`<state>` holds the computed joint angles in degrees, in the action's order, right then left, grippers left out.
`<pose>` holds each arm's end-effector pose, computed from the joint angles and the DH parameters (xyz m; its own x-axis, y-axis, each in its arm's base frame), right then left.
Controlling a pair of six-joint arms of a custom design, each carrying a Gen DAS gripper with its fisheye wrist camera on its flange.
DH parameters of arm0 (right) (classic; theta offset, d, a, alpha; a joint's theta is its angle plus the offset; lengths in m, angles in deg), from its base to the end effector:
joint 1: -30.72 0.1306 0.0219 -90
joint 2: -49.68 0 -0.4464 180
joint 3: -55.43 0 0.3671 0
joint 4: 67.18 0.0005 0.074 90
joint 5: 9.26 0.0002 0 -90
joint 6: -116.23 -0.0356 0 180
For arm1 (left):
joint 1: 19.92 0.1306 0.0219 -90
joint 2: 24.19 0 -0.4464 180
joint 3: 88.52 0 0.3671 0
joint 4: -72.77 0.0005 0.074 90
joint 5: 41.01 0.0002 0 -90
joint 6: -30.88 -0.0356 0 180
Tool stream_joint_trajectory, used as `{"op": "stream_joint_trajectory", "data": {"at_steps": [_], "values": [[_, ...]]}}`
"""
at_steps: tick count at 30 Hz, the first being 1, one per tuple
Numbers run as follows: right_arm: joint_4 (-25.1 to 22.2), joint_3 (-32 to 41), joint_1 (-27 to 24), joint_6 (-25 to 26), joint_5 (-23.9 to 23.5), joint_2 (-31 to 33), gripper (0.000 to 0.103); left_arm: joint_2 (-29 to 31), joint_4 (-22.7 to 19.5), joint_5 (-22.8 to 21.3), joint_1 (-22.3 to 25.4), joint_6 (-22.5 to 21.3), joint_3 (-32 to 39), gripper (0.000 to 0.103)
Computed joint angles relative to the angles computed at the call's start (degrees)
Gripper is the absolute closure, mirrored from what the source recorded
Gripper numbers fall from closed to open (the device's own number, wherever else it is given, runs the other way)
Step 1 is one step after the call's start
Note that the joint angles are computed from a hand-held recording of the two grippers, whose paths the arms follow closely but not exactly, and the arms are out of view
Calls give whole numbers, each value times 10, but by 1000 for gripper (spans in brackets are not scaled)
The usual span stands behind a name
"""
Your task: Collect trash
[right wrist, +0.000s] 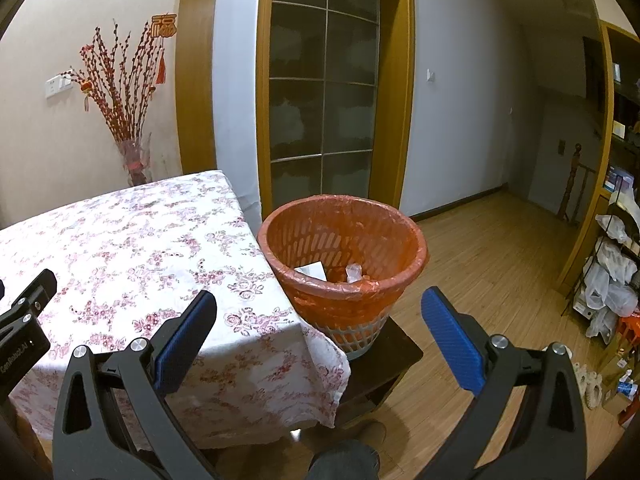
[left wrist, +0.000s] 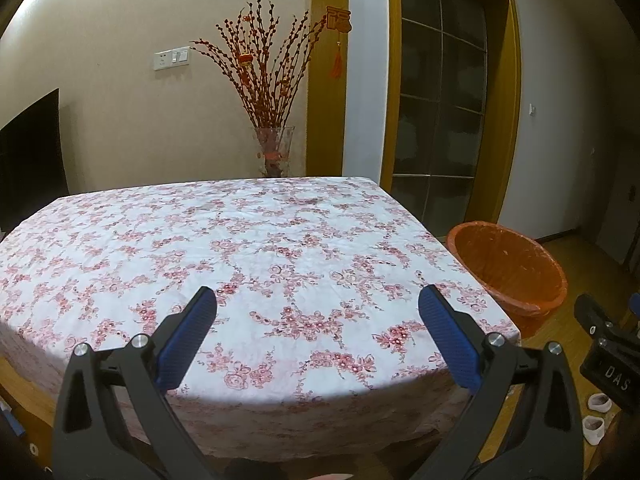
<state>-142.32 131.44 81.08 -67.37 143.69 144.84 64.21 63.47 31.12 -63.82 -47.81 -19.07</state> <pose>0.2812 0.2889 0.3648 -0.3520 0.2866 -0.8911 0.6596 0.7514 -0.0189 0.3326 -0.3056 0.4064 -0.4257 0.1506 -0.8923 0.3893 0.9206 -0.0303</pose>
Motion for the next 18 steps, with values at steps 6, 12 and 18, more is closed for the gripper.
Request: {"op": "stream_joint_trajectory", "data": {"at_steps": [6,12,18], "values": [[7,2,-2,6,-6,3,2,3,-5,-4,0,1,3,4],[17,1,-5,15,-12,4,2,5,-11,-2,2,4,4,4],[18,3,-5,17,-15,6,2,7,-15,1,4,7,6,4]]}}
